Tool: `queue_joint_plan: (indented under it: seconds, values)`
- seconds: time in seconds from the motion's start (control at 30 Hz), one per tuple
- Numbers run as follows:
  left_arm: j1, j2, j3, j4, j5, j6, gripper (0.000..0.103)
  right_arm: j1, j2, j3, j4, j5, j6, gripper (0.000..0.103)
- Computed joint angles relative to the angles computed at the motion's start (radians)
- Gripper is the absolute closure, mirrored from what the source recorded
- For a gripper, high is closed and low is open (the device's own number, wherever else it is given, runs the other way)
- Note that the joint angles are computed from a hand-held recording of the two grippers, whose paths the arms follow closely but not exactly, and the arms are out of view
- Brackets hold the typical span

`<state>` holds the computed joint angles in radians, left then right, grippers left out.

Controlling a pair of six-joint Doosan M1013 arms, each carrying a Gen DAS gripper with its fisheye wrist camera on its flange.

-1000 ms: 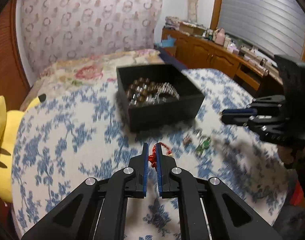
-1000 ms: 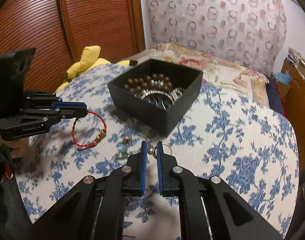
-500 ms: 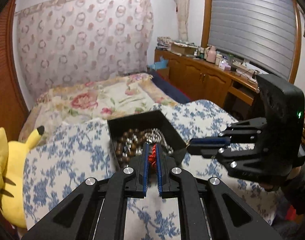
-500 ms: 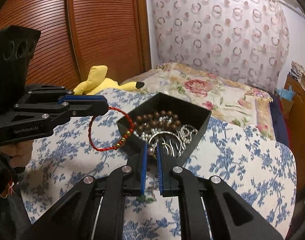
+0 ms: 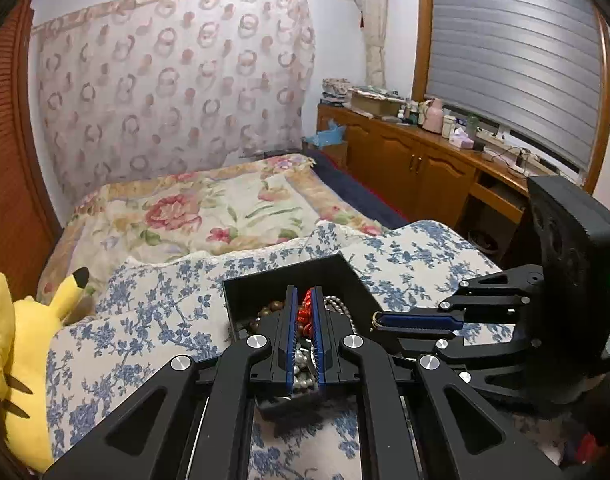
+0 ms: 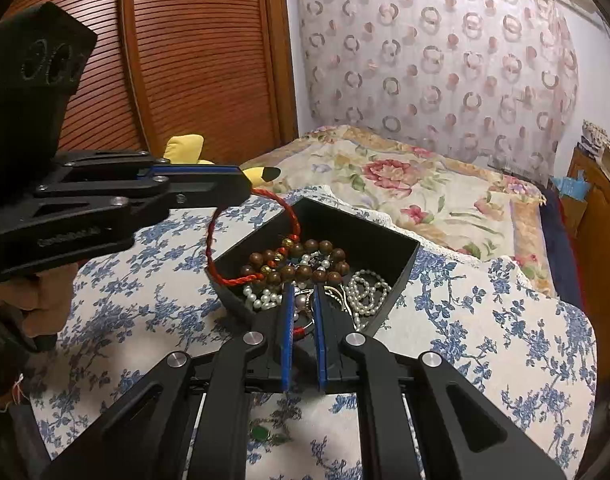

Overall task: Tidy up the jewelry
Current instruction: 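Drop the red string bracelet into the black box with the left gripper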

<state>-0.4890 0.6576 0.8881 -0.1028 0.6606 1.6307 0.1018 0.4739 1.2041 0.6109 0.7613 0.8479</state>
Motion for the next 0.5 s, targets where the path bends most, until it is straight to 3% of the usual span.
queue_joint_plan:
  seconds: [0.17,0.23,0.5]
  values:
    - [0.009,0.028,-0.033,-0.016,0.032,-0.013,0.097,0.003,0.015,-0.016,-0.015,0.003,0.020,0.090]
    - [0.010,0.030,-0.032,-0.023,0.034,-0.016,0.097,0.003,0.017,-0.017,-0.023,0.001,0.032,0.078]
    - [0.006,0.033,-0.036,0.004,0.040,-0.043,0.096,-0.006,0.004,-0.001,-0.010,-0.009,0.023,0.078]
